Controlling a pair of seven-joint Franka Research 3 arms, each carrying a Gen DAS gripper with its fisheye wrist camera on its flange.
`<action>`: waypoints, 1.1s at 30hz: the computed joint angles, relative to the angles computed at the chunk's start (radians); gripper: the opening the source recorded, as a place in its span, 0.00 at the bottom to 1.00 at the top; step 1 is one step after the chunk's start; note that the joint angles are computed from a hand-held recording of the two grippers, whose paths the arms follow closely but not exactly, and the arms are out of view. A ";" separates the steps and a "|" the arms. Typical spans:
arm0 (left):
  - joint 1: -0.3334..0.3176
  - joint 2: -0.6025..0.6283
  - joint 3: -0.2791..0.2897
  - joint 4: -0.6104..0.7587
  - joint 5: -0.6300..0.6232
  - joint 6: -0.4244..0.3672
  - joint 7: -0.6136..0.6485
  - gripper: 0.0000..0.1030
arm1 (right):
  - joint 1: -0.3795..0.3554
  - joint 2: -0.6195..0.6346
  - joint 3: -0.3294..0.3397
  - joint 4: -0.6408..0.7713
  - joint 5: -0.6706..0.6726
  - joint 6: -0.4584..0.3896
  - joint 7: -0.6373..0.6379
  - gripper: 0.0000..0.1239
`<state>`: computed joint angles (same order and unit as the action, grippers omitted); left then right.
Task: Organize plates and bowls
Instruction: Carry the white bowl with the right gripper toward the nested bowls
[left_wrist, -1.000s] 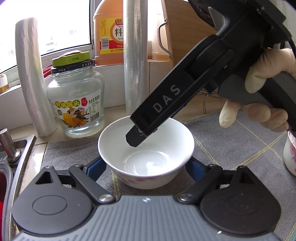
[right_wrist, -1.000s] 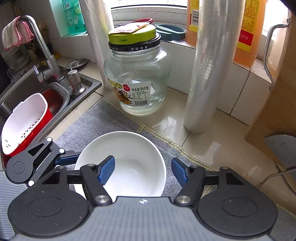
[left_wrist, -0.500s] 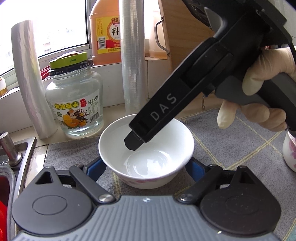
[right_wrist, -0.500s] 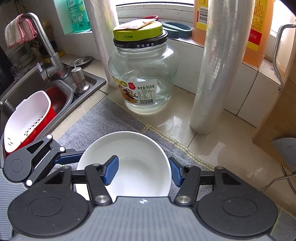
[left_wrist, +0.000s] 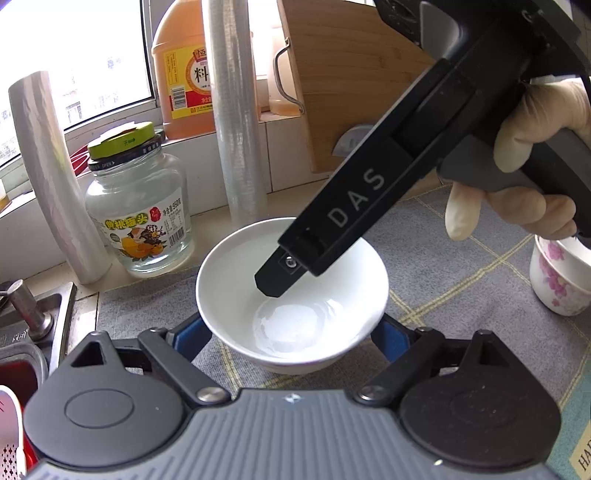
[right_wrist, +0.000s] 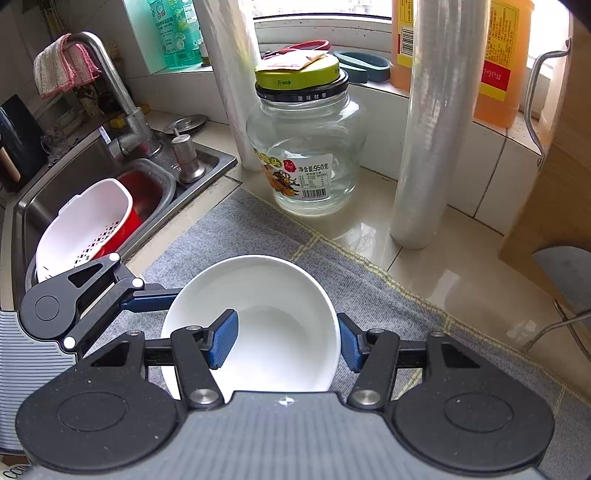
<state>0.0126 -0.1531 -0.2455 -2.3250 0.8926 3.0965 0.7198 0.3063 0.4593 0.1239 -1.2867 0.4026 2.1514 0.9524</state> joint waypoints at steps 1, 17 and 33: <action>-0.023 -0.009 0.015 -0.010 -0.041 -0.003 0.039 0.89 | -0.004 -0.015 0.001 -0.018 0.007 0.001 -0.004 0.50; -0.148 -0.128 -0.001 -0.079 -0.337 -0.094 0.307 0.89 | -0.047 -0.262 -0.023 -0.305 0.110 0.019 -0.074 0.51; -0.249 -0.153 -0.014 -0.080 -0.422 -0.094 0.395 0.89 | -0.069 -0.490 -0.074 -0.553 0.127 0.085 -0.073 0.51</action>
<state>-0.2366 -0.3062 -0.2599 -2.4050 0.4703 3.0021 1.1147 0.2373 -0.0308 0.0495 -1.8400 0.5296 2.2366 0.8795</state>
